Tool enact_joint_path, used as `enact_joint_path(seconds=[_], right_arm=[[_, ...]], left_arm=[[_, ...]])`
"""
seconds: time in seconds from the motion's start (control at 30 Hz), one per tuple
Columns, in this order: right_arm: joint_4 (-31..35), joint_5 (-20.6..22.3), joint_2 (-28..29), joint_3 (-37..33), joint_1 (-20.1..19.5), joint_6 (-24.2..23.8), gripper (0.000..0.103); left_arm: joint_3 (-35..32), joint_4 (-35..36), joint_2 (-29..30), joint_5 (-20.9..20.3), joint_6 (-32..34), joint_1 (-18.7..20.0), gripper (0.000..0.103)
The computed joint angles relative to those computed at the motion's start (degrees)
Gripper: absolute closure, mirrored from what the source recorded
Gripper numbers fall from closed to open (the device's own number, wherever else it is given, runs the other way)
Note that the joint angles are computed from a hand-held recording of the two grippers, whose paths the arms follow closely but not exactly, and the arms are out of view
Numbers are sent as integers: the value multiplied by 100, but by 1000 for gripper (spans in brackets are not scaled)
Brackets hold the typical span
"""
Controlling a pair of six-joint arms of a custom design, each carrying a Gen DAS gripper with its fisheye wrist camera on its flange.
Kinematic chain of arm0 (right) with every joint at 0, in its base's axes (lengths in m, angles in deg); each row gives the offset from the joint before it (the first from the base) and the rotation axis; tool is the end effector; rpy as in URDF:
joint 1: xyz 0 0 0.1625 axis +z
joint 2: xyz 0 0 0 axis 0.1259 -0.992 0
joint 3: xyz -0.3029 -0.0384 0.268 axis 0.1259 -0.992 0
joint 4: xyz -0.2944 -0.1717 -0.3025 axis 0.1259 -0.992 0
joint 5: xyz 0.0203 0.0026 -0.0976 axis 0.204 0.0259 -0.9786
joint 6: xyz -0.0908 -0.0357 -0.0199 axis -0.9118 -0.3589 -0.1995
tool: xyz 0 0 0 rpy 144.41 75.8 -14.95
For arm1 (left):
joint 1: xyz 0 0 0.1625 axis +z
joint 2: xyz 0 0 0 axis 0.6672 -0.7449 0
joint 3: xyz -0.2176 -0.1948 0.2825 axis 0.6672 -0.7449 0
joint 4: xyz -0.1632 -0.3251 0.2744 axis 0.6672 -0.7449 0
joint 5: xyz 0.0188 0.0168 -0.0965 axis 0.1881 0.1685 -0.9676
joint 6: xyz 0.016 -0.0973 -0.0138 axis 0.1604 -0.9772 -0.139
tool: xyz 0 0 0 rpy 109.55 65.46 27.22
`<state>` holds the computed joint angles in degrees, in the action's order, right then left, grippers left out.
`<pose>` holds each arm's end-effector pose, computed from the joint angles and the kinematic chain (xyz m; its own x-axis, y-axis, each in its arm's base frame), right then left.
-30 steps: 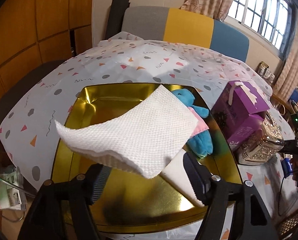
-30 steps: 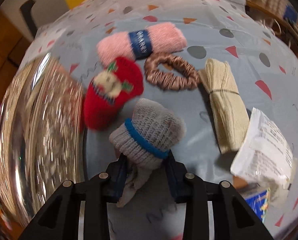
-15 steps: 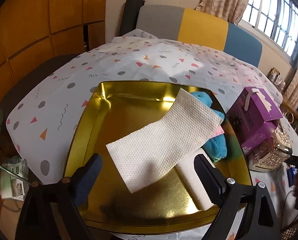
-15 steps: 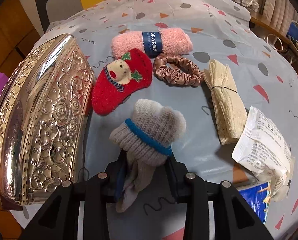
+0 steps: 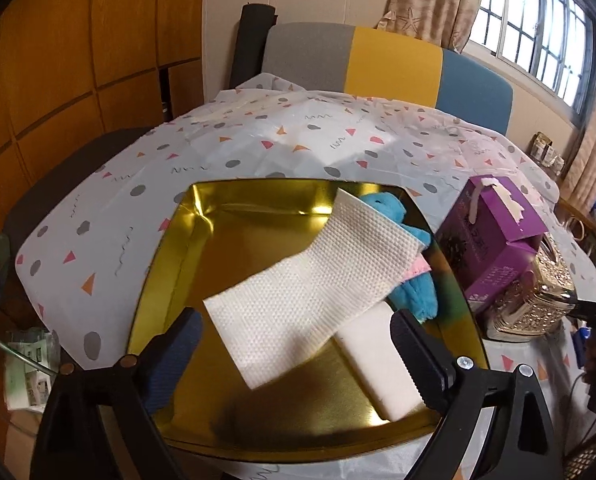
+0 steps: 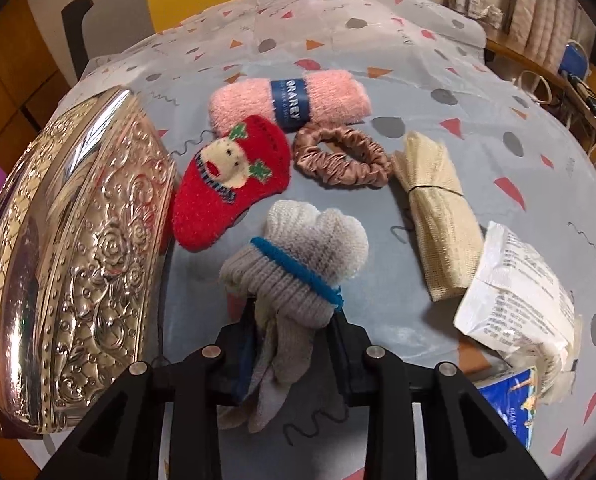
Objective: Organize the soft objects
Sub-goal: 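Release the white cloth onto the tray while the right tool grasps the grey knit glove, then lift the grey knit glove with the right tool and carry it over the gold tray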
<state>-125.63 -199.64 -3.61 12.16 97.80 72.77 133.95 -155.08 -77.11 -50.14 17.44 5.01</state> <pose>0.2495 -0.6278 0.0496 -0.7735 -0.2641 0.5762 -0.4165 0.8970 -0.1481 -0.0387 -0.3756 0.3373 -0.6630 -0.5069 -0.5509 0.2027 0.5868 -0.7839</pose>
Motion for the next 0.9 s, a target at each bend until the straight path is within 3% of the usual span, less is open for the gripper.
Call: enact_joint_path(seconds=[0.2, 0.47, 0.9], right_arm=[[-374, -217, -63, 39, -9, 117, 74], [-860, 121, -349, 204, -114, 386, 74], [-1620, 645, -859, 560, 384, -117, 74]], left_arm=[[-1, 414, -32, -33, -329, -129, 8], [57, 466, -112, -75, -331, -238, 8], [172, 108, -207, -239, -127, -100, 8]])
